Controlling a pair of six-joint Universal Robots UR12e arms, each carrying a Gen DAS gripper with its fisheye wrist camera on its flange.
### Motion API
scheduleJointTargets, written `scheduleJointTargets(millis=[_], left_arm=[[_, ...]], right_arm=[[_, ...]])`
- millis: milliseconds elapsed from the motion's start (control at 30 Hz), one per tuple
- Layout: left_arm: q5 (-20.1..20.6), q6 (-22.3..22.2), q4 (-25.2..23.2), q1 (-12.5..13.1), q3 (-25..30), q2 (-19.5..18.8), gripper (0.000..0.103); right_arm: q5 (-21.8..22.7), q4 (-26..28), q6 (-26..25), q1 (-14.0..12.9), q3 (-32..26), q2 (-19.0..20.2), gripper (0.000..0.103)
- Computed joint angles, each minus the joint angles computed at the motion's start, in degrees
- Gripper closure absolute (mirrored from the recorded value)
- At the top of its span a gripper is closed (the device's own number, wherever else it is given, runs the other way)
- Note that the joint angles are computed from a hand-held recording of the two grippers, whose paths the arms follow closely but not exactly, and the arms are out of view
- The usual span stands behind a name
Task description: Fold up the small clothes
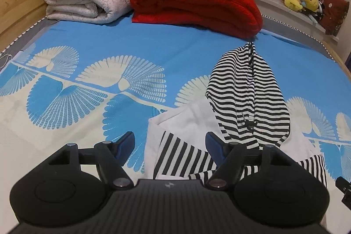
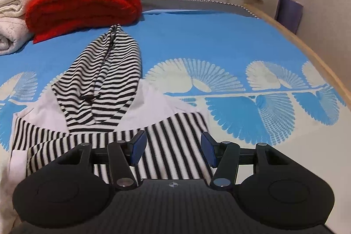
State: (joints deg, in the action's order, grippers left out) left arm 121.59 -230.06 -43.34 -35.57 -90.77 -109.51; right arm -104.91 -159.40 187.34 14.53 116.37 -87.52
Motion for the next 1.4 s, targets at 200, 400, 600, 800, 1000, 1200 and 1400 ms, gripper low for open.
scheduleJointTargets(millis=[200, 400, 600, 800, 1000, 1200, 1400], left_arm=[[-2.0, 0.9, 0.8, 0.6, -1.2, 0.5, 0.026], [-4.2, -0.6, -0.3, 2.0, -2.7, 1.4, 0.036], [-4.6, 1.4, 1.6, 2.8, -4.4, 1.8, 0.075], [-6.3, 4.3, 4.6, 3.3, -4.8, 1.9, 0.081], [-11.7, 5.9, 8.7, 5.0, -1.1, -0.2, 0.081], [-15.9, 11.4, 7.4, 7.5, 8.8, -7.6, 0.081], [-21.3, 13.5, 5.0, 10.8, 19.9, -16.5, 0.081]], right_arm=[[0.4, 0.3, 1.7, -1.0, 0.2, -0.3, 0.046], [3.6, 1.3, 1.4, -2.6, 0.2, -1.5, 0.046], [5.1, 2.2, 1.5, -4.5, 0.5, -2.8, 0.046], [5.0, 5.8, -2.3, -5.8, 0.2, -3.4, 0.046], [5.7, 7.9, -3.5, -6.4, -0.5, -3.3, 0.046], [6.5, 8.7, -2.5, -6.9, -0.8, -3.0, 0.046], [5.9, 10.0, -2.2, -7.3, -1.1, -2.3, 0.045]])
